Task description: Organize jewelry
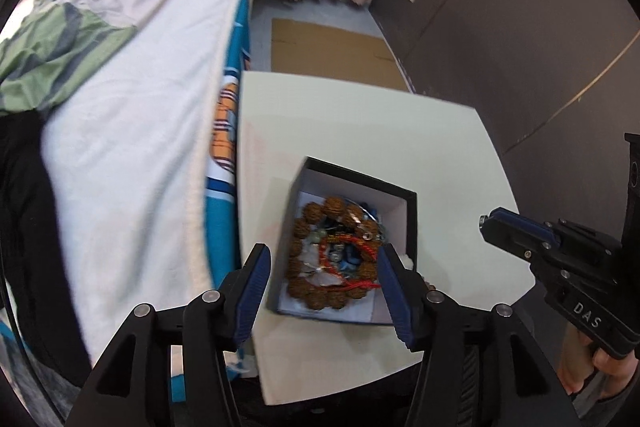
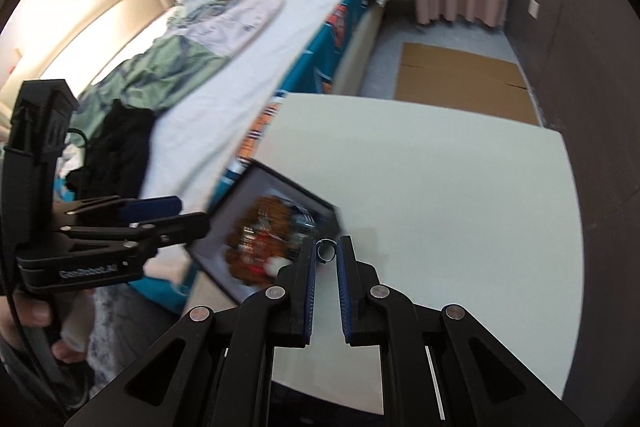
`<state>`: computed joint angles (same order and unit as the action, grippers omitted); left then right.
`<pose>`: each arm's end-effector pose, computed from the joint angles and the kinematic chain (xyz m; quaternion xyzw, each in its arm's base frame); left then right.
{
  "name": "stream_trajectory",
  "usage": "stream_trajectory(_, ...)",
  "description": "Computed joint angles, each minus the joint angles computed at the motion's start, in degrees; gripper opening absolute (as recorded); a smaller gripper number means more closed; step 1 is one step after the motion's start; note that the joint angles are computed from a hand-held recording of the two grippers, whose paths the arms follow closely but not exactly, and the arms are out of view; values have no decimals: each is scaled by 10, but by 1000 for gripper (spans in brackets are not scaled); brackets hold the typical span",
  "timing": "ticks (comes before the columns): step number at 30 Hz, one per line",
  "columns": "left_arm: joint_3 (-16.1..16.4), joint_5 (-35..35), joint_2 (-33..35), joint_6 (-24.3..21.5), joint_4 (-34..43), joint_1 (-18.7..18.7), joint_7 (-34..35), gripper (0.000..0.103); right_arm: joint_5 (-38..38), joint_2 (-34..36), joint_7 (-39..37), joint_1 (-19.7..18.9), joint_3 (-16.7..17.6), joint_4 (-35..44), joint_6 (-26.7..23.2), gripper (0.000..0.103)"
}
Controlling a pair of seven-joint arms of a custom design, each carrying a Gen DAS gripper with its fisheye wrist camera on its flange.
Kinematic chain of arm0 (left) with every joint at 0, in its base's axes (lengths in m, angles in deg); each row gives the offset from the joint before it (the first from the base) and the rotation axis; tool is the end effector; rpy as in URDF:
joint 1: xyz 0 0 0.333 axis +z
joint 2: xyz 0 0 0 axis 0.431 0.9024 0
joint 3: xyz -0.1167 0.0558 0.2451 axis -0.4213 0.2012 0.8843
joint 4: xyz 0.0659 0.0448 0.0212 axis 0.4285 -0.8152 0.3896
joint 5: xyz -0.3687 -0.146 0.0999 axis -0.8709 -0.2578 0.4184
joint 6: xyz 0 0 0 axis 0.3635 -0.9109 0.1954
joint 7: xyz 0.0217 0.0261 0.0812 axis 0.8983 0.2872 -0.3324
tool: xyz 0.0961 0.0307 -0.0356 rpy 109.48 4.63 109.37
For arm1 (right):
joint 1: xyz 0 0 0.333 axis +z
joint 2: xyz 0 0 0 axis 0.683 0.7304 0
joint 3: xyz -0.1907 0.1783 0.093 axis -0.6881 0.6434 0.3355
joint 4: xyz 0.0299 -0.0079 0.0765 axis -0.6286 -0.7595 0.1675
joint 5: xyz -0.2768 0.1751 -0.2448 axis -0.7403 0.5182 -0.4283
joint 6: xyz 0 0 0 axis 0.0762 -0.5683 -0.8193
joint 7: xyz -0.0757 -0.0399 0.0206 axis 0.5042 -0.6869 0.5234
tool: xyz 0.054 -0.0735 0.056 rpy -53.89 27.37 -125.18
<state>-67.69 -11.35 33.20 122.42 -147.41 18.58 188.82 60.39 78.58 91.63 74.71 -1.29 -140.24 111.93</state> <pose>0.6036 -0.2061 0.5073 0.5361 -0.7998 0.2697 0.0132 0.5068 0.4176 0.5333 -0.6651 0.7019 -0.1077 0.2311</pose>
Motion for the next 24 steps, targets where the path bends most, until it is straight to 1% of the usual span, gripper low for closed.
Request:
stream_trajectory(4,9,-29,-26,12,-23,12,16,58,2,32,-2,9,2,42,39,12)
stream_trajectory(5,11,-34,-33,17,-30,13,19,58,-6,37,3,14,0,48,49,15)
stream_trajectory(6,14,-39,-39,24,-36,15,21,60,-8,43,5,17,-2,56,54,24)
stream_trajectory(7,17,-44,-43,28,-40,17,22,61,-7,51,11,20,-3,68,49,54)
stream_trajectory(8,19,-52,-50,29,-45,19,27,64,-16,54,29,26,-7,75,40,73)
stream_trajectory(10,24,-66,-63,33,-55,21,42,69,-46,43,70,37,-15,64,44,74)
stream_trajectory(12,27,-73,-80,43,-70,20,59,76,-51,33,79,39,-12,55,37,74)
stream_trajectory(14,31,-83,-97,48,-85,18,75,79,-72,21,101,45,-11,47,20,74)
stream_trajectory(17,36,-101,-125,61,-113,10,96,82,-112,-11,148,49,-5,15,16,74)
stream_trajectory(19,38,-105,-149,80,-137,2,109,85,-137,-37,184,51,4,-11,7,75)
stream_trajectory(22,43,-115,-178,99,-165,-13,128,87,-156,-71,214,47,20,-44,-9,75)
stream_trajectory(24,43,-109,-198,117,-185,-23,142,90,-172,-96,232,43,33,-67,-19,75)
